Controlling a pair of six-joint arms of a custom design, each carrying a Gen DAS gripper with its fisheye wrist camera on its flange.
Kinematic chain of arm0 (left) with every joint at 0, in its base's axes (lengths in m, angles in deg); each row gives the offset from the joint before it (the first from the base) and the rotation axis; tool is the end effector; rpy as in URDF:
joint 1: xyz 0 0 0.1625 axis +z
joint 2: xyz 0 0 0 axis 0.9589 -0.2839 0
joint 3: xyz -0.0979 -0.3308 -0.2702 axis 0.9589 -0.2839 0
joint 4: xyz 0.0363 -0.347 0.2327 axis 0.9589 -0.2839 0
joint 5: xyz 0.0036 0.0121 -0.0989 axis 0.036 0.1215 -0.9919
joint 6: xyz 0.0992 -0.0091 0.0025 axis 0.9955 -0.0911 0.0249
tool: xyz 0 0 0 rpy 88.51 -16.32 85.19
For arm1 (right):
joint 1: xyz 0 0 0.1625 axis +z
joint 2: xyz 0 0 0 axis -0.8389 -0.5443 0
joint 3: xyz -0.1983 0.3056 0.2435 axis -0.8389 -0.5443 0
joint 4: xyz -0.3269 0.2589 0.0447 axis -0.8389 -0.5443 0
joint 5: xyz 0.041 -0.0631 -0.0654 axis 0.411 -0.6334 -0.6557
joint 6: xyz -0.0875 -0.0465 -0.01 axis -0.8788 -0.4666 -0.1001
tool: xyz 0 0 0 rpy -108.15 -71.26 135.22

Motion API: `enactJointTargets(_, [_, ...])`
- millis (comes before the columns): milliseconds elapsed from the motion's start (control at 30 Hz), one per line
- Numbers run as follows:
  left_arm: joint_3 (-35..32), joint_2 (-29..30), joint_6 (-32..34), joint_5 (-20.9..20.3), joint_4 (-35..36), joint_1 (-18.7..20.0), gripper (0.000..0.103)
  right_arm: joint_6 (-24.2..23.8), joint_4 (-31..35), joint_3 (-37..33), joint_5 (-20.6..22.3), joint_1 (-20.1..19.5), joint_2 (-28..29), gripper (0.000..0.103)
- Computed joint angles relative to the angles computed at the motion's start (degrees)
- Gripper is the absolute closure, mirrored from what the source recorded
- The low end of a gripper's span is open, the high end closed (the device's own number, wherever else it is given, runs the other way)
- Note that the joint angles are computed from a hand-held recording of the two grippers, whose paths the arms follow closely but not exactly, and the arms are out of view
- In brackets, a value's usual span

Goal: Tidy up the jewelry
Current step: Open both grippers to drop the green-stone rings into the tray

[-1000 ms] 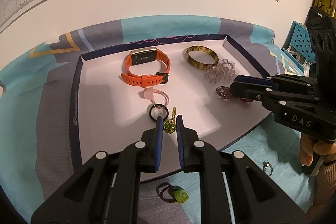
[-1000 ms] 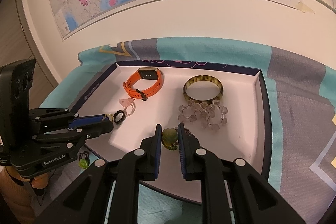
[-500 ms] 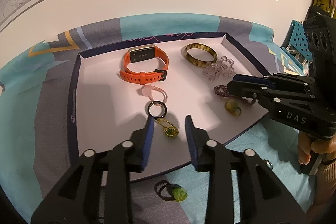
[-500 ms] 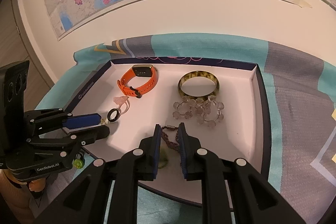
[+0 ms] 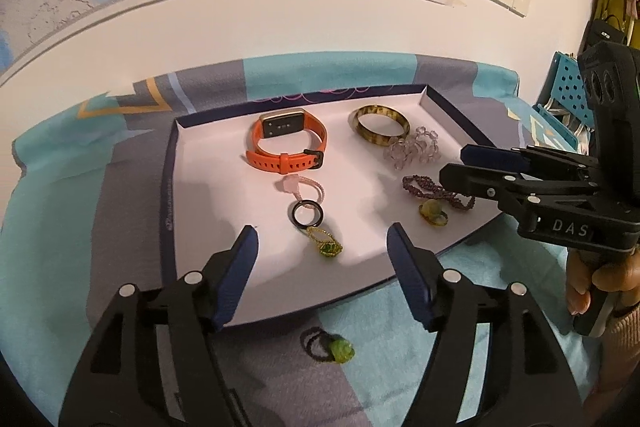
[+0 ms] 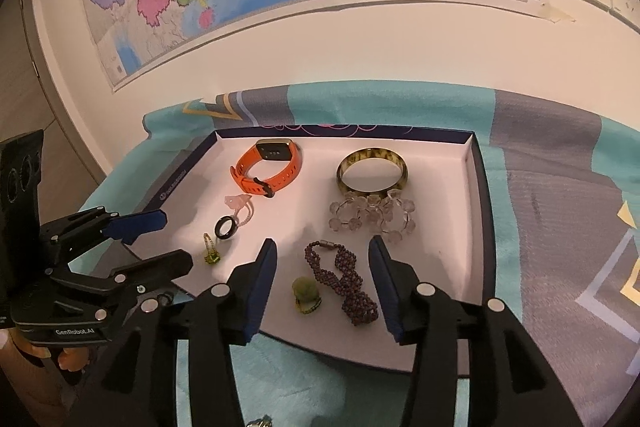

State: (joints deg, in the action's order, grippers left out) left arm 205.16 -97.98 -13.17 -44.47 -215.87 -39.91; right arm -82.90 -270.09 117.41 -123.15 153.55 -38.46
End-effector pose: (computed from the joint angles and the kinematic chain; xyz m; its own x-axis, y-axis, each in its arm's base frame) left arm -0.2790 -0.4127 0.1038 -0.6058 0.5884 -0.5356 0.7763 0.5847 -0.2356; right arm 0.1336 -0.3728 0.2241 -0.8274 -0.0310 0.5607 -0.4414 0.6532 -0.6153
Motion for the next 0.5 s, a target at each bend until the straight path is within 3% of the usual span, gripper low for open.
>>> enactJointTargets(167, [3.00, -2.62, 0.68, 1.25, -2.44, -1.32, 0.025, -0.52, -2.21, 1.67, -1.10, 1.46, -0.31, 0.045])
enactJointTargets(500, [10.29, -9.91, 1.06, 0.58, -2.58, -3.11, 0.025, -1.71, -5.86, 5.46, -3.10, 4.60, 0.02, 0.038])
